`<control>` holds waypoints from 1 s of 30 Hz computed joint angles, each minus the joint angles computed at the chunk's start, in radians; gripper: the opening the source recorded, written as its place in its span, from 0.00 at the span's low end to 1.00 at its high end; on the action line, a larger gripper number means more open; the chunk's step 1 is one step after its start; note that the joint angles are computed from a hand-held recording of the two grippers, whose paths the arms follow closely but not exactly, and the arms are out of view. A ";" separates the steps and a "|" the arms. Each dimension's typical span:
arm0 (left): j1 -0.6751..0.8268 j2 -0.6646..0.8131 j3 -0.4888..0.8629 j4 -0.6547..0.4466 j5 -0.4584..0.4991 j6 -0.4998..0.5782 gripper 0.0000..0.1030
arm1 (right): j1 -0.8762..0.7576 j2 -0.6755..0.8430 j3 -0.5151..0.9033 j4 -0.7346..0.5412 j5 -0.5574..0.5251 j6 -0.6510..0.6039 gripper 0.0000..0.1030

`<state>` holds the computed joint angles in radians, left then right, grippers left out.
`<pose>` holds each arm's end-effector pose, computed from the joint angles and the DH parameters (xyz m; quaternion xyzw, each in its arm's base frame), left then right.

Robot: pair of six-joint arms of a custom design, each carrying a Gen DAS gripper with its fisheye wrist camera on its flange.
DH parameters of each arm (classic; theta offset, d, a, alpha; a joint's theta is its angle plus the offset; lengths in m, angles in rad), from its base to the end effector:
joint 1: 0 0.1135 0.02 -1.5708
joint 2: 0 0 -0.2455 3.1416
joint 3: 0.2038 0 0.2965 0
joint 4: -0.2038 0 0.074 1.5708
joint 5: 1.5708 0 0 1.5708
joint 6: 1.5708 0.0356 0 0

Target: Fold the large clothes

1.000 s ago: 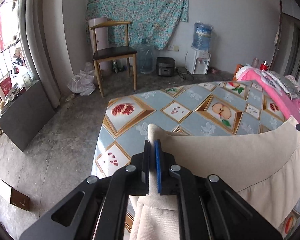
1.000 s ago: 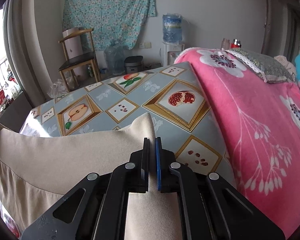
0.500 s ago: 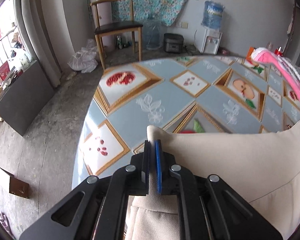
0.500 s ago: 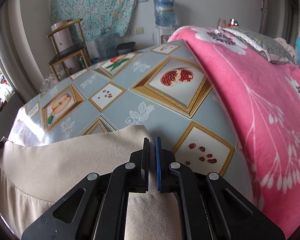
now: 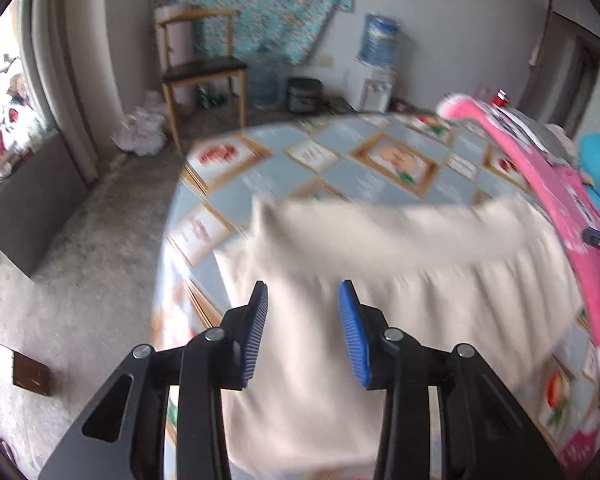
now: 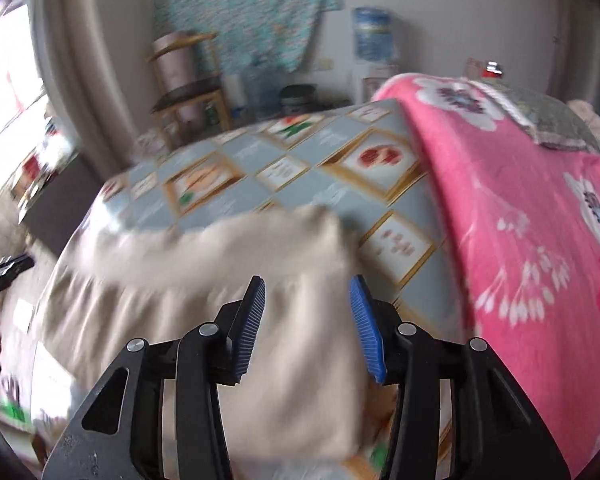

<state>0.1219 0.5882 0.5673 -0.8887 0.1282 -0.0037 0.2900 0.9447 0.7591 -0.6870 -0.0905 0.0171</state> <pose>0.1737 0.0167 0.2174 -0.0385 0.9433 -0.0413 0.3270 0.2319 0.0726 0.2340 -0.1430 0.9279 0.0943 0.3312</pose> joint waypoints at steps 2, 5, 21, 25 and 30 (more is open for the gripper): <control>-0.045 -0.083 -0.072 -0.058 -0.039 -0.056 0.35 | 0.064 -0.038 -0.071 -0.025 0.019 -0.004 0.41; -0.060 -0.168 -0.204 -0.075 -0.094 -0.106 0.37 | 0.081 0.030 -0.157 0.010 0.062 0.021 0.41; -0.383 -0.110 -0.133 -0.034 -0.274 -0.250 0.38 | 0.449 0.097 -0.049 0.056 0.253 0.271 0.59; -0.514 -0.024 -0.190 0.028 -0.431 -0.326 0.38 | 0.524 0.243 -0.079 0.120 0.362 0.300 0.61; -0.514 -0.006 -0.158 -0.003 -0.430 -0.350 0.38 | 0.630 0.186 -0.048 0.068 0.417 0.375 0.61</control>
